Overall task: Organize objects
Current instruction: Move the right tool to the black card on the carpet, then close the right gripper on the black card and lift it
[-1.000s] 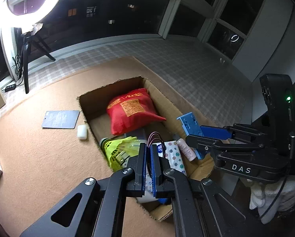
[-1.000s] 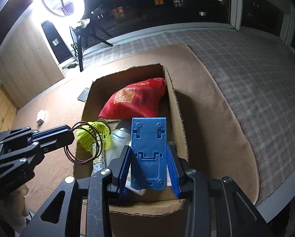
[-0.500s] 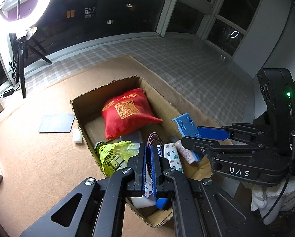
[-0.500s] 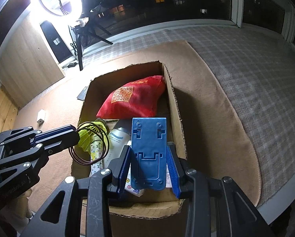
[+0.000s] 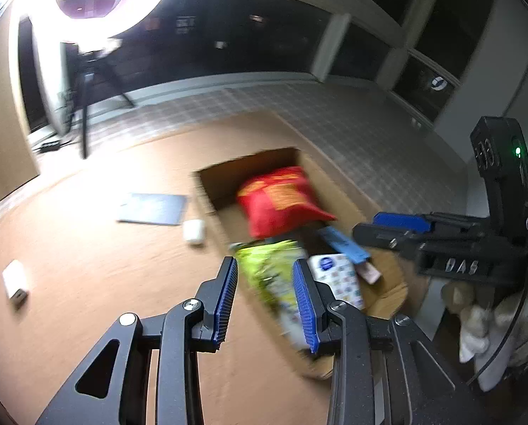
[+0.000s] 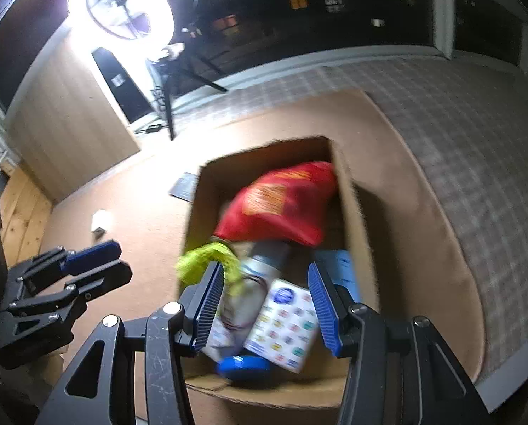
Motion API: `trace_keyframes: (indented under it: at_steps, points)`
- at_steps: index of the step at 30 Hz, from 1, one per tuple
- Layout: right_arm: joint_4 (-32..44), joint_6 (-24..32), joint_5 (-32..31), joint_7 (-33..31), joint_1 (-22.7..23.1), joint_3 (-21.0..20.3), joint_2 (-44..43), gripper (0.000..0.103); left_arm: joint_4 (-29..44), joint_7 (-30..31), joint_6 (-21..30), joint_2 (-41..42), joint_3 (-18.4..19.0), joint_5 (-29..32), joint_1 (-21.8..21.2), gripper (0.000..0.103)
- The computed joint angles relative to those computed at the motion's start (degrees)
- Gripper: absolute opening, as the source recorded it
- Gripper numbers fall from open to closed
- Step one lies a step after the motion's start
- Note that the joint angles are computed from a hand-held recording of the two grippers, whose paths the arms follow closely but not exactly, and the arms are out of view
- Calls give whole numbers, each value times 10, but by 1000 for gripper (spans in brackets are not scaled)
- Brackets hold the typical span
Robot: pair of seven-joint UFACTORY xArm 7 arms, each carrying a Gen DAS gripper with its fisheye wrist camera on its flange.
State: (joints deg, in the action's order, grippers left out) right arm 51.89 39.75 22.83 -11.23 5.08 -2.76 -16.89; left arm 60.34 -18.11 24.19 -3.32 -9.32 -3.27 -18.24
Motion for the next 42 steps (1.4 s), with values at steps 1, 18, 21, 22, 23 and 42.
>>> trace_keyframes:
  at_steps: [1, 18, 21, 22, 23, 42]
  points:
    - [9, 0, 5, -4, 5, 1, 7, 46, -18, -5, 0, -18, 4, 1, 5, 35]
    - [216, 36, 49, -70, 47, 65, 189, 51, -269, -60, 60, -293, 42, 17, 95, 37]
    - [290, 68, 31, -43, 45, 78, 250, 51, -293, -65, 70, -329, 44, 16, 106, 37]
    - [314, 77, 24, -31, 45, 82, 271, 51, -301, -66, 75, -342, 46, 15, 109, 37]
    - [347, 89, 13, -14, 45, 84, 298, 51, -308, -66, 78, -352, 48, 15, 112, 37]
    - [871, 330, -172, 186, 95, 72, 690, 51, -400, -84, 166, -517, 70, 23, 179, 37]
